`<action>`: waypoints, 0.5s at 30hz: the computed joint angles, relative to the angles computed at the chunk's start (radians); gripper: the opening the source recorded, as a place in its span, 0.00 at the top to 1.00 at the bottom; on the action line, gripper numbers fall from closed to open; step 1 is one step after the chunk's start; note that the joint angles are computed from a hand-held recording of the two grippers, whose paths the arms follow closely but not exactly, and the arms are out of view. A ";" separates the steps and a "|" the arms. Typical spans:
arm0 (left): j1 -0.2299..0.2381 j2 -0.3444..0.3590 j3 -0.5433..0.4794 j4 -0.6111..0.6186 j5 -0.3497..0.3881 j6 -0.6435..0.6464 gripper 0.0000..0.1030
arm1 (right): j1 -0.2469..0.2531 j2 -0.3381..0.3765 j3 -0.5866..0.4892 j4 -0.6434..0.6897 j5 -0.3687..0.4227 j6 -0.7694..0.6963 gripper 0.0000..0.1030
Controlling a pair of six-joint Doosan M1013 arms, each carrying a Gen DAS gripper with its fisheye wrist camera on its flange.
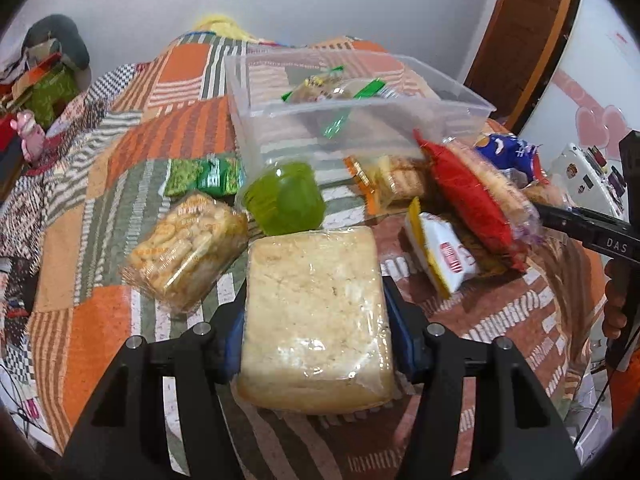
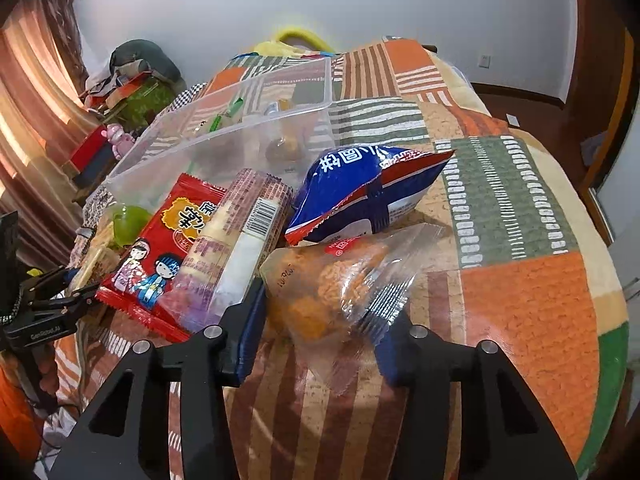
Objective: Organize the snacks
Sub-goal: 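Grasp the square bread pack with left tool while right tool grasps orange snack bag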
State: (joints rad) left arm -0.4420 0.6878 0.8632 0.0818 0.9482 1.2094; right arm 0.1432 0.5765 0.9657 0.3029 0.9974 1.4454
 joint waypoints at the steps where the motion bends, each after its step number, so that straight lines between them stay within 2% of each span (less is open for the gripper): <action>1: -0.002 -0.004 0.001 0.008 -0.006 -0.001 0.43 | -0.001 -0.003 0.002 0.002 -0.003 -0.002 0.58; 7: -0.005 -0.022 -0.006 0.033 -0.046 -0.010 0.43 | -0.003 -0.021 0.008 0.016 -0.031 -0.025 0.58; 15: -0.005 -0.010 -0.062 0.080 -0.084 -0.035 0.43 | 0.004 -0.022 -0.015 0.046 -0.098 -0.071 0.58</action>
State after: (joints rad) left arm -0.4472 0.6778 0.8014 0.1615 0.8646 1.1742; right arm 0.1476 0.5548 0.9502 0.3489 0.8998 1.3747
